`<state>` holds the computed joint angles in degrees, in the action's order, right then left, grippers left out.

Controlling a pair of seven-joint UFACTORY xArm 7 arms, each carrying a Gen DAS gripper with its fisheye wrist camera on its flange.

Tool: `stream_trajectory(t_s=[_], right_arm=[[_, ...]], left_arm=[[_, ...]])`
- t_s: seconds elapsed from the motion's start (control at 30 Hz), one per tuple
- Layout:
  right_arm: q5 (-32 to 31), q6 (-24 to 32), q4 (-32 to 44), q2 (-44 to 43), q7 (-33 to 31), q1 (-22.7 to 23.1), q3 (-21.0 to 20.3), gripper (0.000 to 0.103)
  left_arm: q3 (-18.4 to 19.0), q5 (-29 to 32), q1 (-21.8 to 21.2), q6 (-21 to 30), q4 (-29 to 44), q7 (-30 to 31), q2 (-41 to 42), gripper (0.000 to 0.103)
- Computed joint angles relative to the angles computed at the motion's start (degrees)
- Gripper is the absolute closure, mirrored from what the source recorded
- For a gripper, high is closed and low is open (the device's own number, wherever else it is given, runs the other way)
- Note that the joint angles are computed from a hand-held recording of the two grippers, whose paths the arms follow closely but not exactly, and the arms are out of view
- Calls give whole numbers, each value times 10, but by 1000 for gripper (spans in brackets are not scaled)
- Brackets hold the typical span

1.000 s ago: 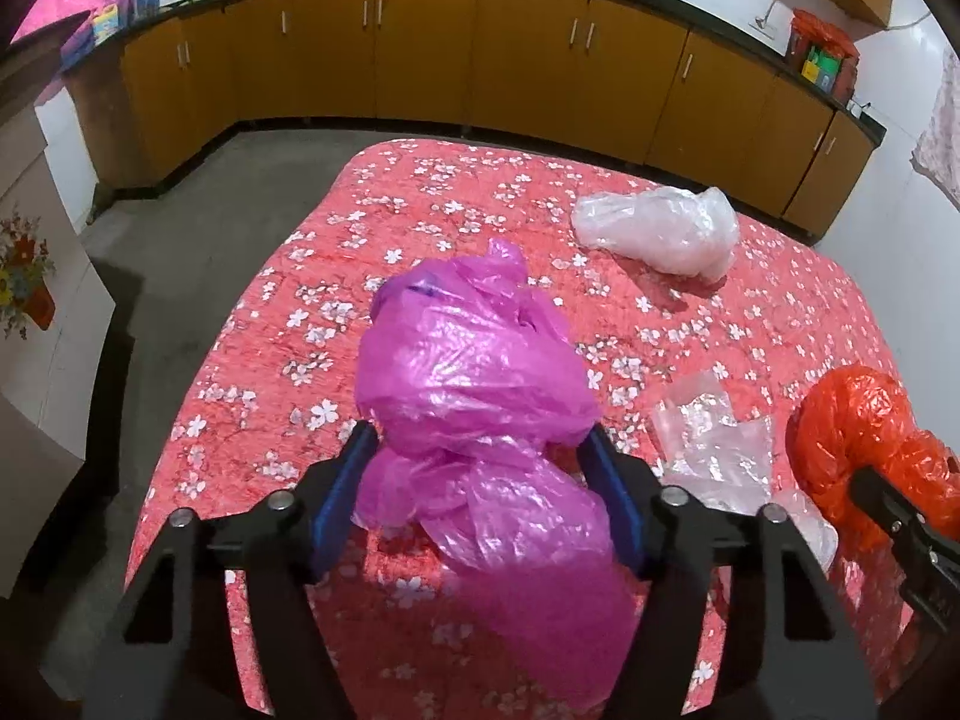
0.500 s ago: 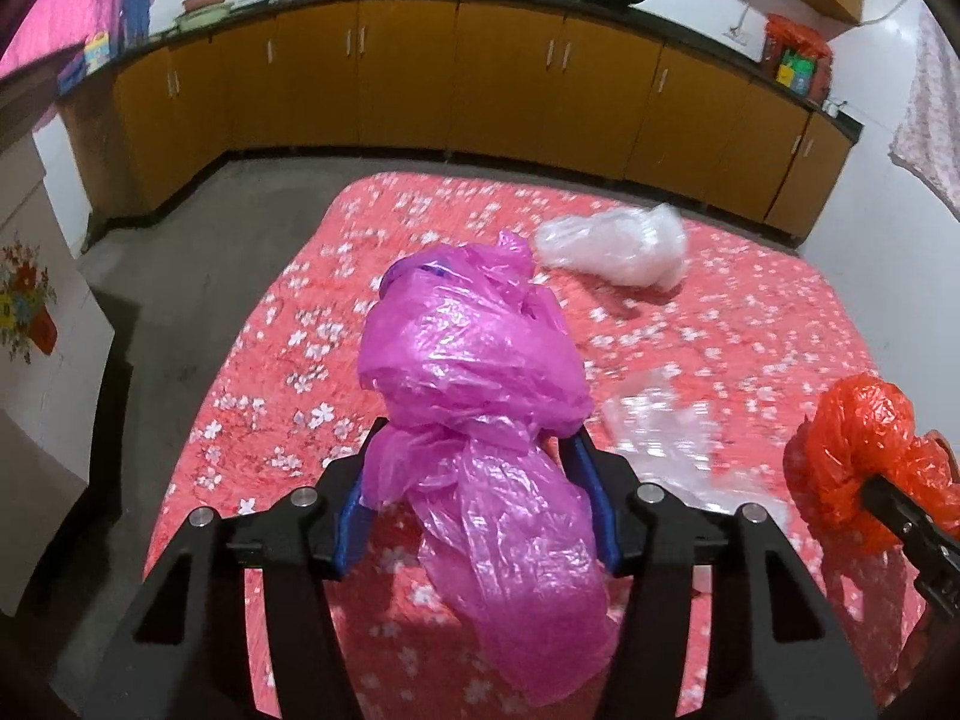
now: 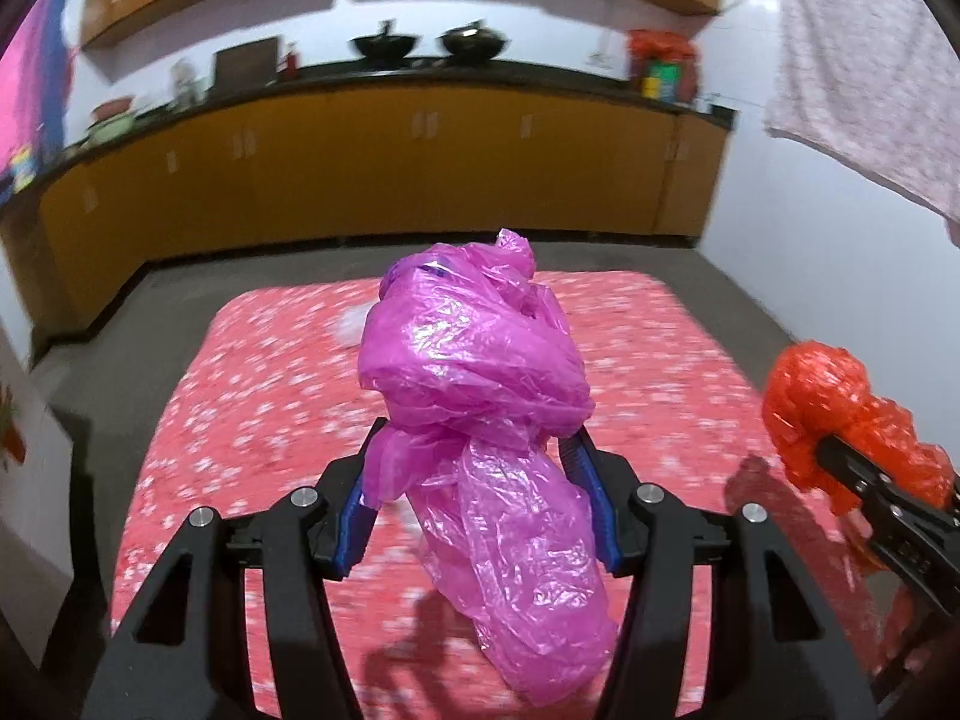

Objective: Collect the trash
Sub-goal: 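Carry the pink bag and red bag over the orange basket with both tools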

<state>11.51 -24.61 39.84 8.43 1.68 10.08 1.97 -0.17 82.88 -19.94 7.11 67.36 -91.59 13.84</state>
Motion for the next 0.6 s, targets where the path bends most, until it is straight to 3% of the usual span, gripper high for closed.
stream_trajectory(t_s=[0.27,0.6], right_arm=[[100,-47,-79,-68,-54,-13,-6,51],[172,-80,-144,-120,-72,-66,2,51]], left_arm=[[-25,32,-32,-10,29,3,12,46],[-19,-43,-86,-49,75,98,59,47]])
